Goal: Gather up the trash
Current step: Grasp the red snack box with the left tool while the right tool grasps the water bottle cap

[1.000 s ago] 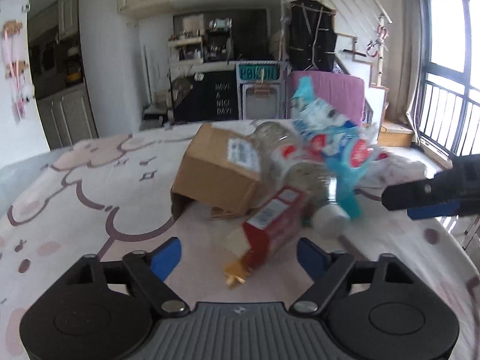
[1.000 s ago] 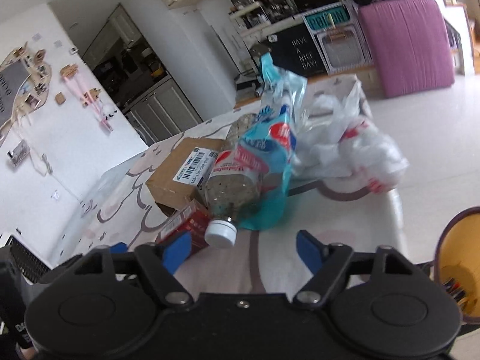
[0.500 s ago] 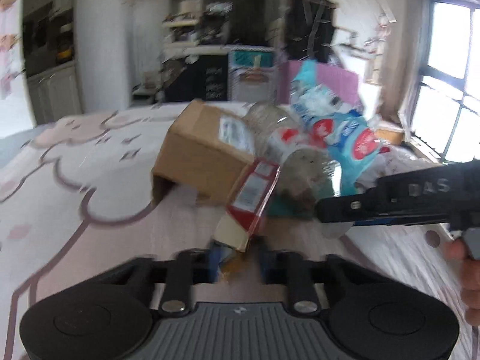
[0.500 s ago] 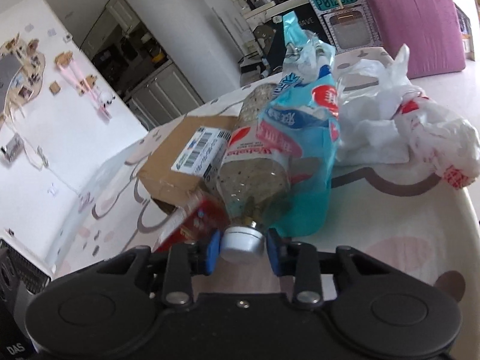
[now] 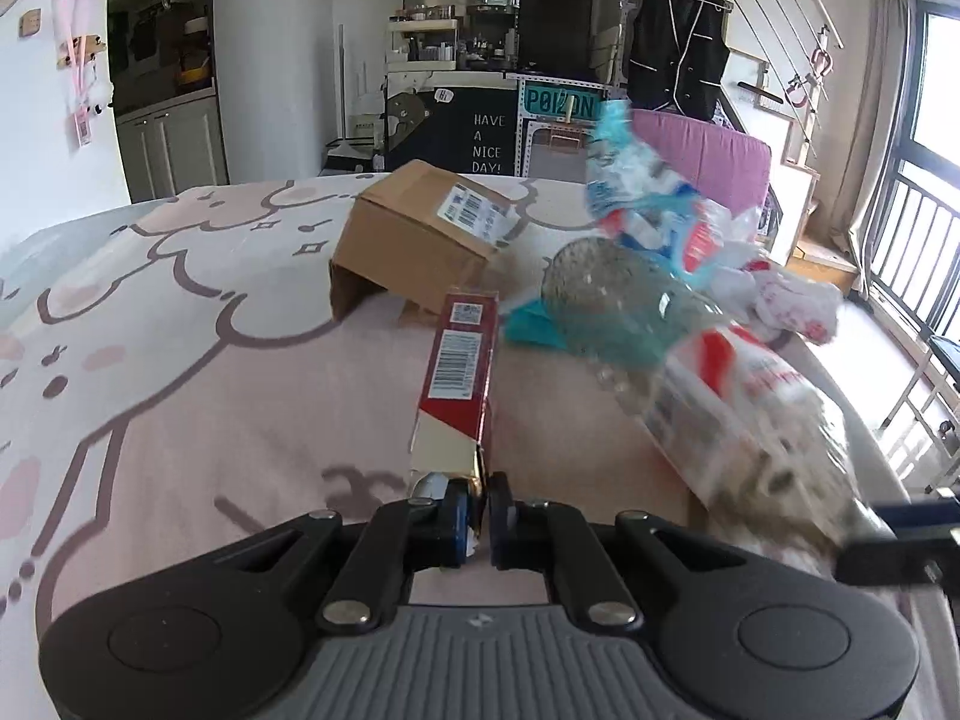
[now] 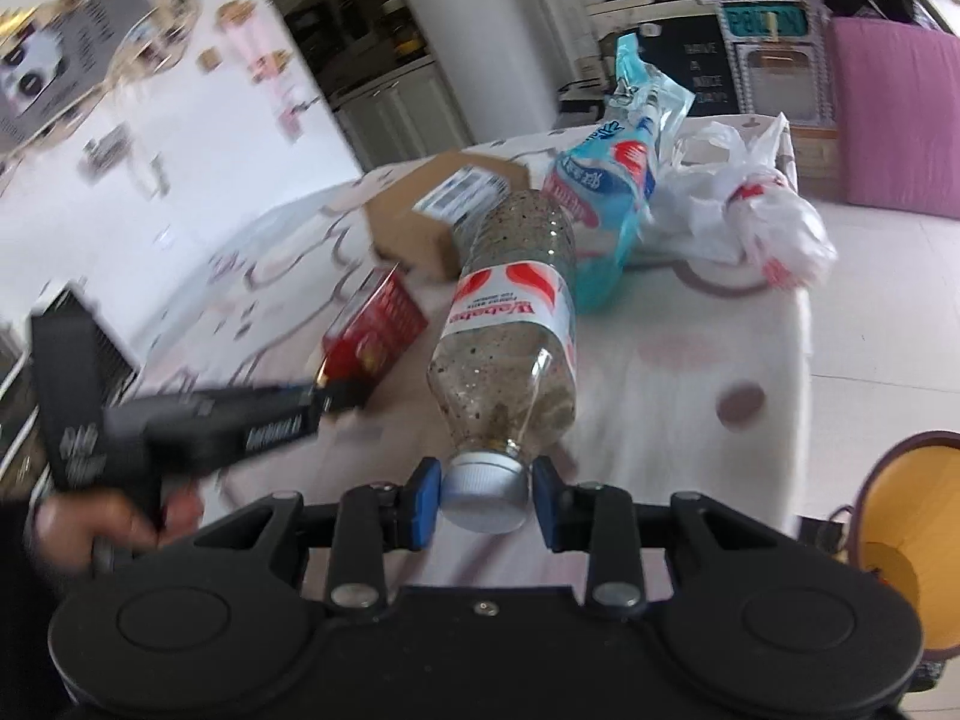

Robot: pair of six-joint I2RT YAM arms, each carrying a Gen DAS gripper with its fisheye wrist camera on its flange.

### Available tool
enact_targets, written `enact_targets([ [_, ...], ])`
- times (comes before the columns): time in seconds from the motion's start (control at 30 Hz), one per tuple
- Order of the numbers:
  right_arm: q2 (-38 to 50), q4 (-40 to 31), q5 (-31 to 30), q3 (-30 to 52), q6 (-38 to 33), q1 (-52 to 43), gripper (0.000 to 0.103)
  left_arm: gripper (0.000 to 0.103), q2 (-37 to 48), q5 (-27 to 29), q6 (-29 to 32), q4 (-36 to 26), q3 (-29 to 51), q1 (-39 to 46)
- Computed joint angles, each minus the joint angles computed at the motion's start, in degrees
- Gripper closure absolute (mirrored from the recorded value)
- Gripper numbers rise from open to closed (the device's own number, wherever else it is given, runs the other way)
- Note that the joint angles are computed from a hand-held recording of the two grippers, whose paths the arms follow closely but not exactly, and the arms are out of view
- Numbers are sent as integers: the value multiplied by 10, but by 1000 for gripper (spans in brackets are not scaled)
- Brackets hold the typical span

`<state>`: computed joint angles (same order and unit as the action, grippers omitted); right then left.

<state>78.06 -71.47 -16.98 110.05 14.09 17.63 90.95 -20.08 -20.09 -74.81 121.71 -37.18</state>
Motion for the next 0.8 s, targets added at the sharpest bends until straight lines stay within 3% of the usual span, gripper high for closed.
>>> enact_targets([
  [0.1, -39, -51, -27, -6, -48, -19, 69, 95, -4, -18, -16, -24, 10, -30],
  [0.2, -75, -98, -51, -12, -91, -42, 69, 84, -6, -28, -28, -45, 24, -47],
  [0.27, -94, -126, -71, -17, -115, -66, 69, 58, -6, -35, -29, -53, 29, -50],
  [0.37, -111, -142, -80, -23, -132, -86, 69, 42, -6, -43, -31, -54, 35, -42],
  [0.57, -114, -129, -65, -17, -124, -76, 66, 37, 33, 11, -36, -44, 85, 11],
  [0.63, -108, -118, -40, -11, -102, -52, 45, 37, 51, 31, -41, -42, 103, 24],
  [0.7, -105, -95, 1, -13, -77, -19, 30, 38, 73, 44, -49, -44, 124, 32],
  [0.8, -94, -62, 36, -17, -59, 13, 26, 40, 90, 50, -59, -40, 130, 37],
])
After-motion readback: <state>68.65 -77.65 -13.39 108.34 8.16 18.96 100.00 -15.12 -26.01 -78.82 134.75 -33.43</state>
